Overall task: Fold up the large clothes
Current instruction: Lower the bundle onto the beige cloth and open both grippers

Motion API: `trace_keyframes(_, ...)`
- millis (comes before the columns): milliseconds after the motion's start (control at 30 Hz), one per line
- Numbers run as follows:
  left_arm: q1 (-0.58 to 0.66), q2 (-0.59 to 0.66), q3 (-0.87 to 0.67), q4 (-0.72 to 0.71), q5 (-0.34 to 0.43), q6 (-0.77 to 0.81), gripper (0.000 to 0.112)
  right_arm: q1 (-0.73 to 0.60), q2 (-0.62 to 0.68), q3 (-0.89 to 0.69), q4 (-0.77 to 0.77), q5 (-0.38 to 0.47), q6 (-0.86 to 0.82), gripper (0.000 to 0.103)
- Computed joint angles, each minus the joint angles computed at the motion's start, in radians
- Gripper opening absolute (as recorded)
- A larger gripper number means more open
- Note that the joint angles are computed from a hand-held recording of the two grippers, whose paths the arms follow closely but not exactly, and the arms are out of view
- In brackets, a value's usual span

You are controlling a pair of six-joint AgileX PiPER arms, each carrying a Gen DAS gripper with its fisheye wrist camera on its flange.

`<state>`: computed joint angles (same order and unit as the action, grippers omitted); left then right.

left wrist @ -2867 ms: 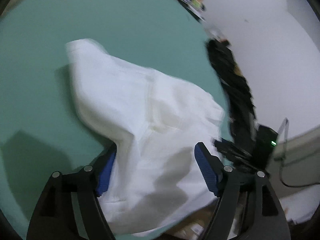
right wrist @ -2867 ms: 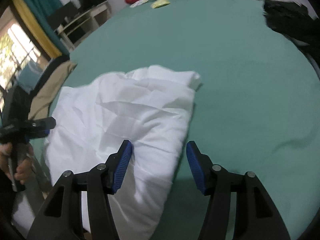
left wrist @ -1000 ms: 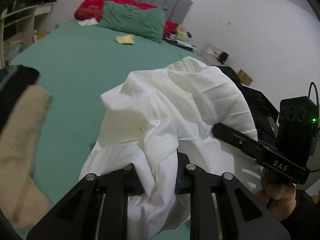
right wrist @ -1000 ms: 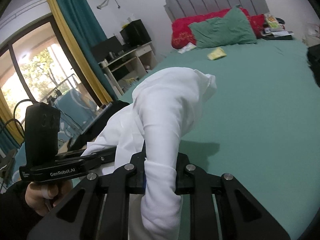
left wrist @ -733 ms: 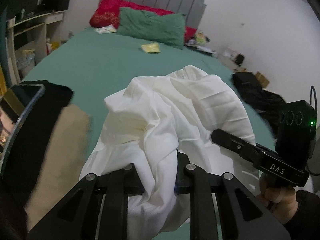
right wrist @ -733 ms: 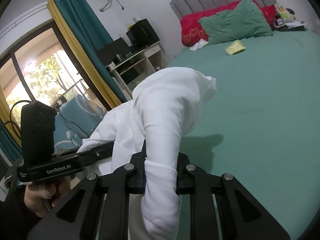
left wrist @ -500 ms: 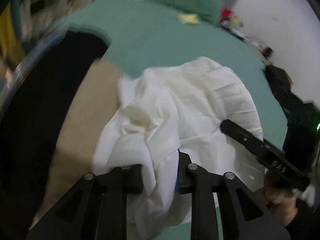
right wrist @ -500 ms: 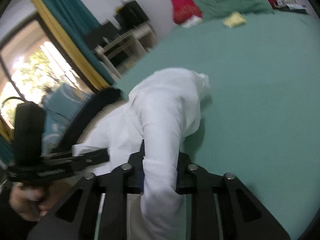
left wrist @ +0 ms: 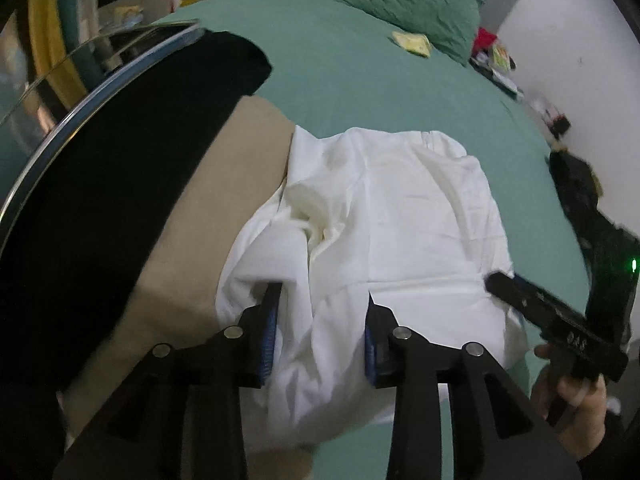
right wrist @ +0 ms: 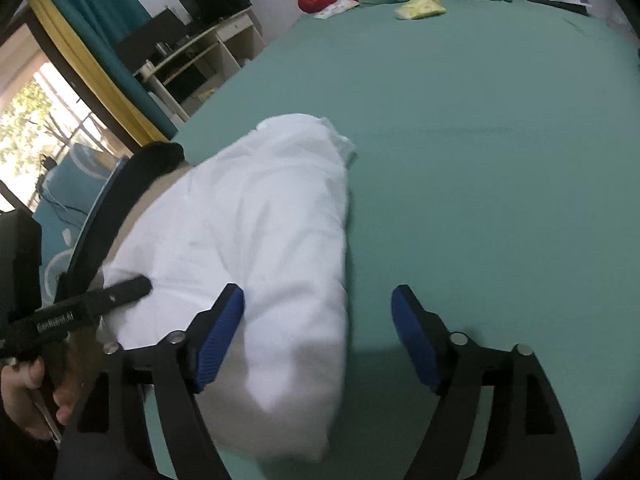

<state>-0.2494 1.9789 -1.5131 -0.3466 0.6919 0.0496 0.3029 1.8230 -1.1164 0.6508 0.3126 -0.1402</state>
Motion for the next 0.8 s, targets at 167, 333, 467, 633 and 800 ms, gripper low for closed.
trace_keyframes(167, 0.001, -0.120, 0.177, -0.025, -0.091, -0.027, 0.038, -0.020, -0.173, 0.135, -0.201, 0.068, 0.166, 0.080)
trace_keyframes(333, -0.033, -0.266, 0.333, 0.075, -0.190, -0.123, 0.040, -0.043, -0.353, 0.266, -0.285, 0.143, 0.206, 0.081)
trace_keyframes(467, -0.080, -0.391, 0.461, 0.161, -0.240, -0.259, 0.040, -0.064, -0.508, 0.383, -0.316, 0.196, 0.238, 0.081)
trace_keyframes(633, -0.195, -0.498, 0.569, 0.367, -0.260, -0.532, 0.040, -0.053, -0.639, 0.477, -0.360, 0.242, 0.314, 0.081)
trace_keyframes(800, -0.362, -0.570, 0.616, 0.567, -0.235, -0.783, 0.040, -0.056, -0.748, 0.525, -0.401, 0.296, 0.381, 0.081)
